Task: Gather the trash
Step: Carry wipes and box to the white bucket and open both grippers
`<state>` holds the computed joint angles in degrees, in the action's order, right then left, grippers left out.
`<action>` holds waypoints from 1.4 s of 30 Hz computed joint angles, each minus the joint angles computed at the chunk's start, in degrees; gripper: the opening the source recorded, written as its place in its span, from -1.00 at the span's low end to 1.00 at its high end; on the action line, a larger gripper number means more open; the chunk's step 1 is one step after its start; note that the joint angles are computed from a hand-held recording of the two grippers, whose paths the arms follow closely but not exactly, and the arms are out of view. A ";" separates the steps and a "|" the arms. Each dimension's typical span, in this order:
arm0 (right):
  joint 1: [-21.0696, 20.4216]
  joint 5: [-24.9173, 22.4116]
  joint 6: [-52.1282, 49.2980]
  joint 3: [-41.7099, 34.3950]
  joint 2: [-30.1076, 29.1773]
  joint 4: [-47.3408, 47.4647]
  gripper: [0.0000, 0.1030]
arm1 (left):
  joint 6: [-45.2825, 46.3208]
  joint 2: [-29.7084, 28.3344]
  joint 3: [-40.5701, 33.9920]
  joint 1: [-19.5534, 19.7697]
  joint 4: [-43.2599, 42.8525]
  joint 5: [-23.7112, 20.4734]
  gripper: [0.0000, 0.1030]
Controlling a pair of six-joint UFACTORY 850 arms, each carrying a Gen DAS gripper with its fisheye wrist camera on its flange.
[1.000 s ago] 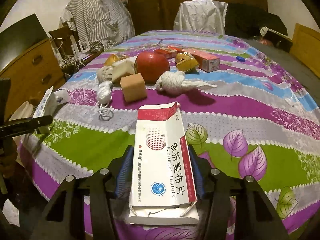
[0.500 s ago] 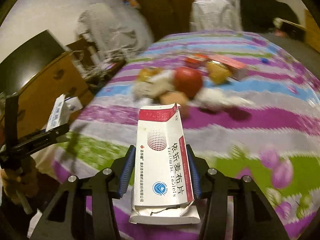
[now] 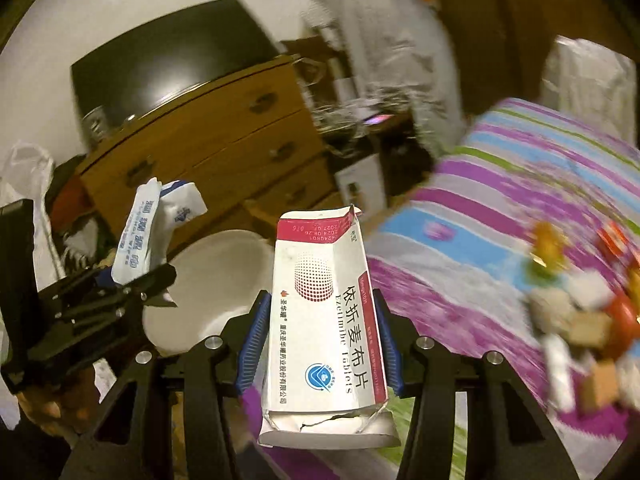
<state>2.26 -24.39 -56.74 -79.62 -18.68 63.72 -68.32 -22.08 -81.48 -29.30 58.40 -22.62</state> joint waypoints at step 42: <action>11.43 -7.70 30.00 -30.87 -21.88 -28.77 0.45 | 17.25 -3.25 0.71 10.09 -16.71 2.26 0.32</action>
<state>13.69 -32.09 -26.74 -110.49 -40.56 34.95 -51.06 -25.33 -80.76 -19.20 41.69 -20.36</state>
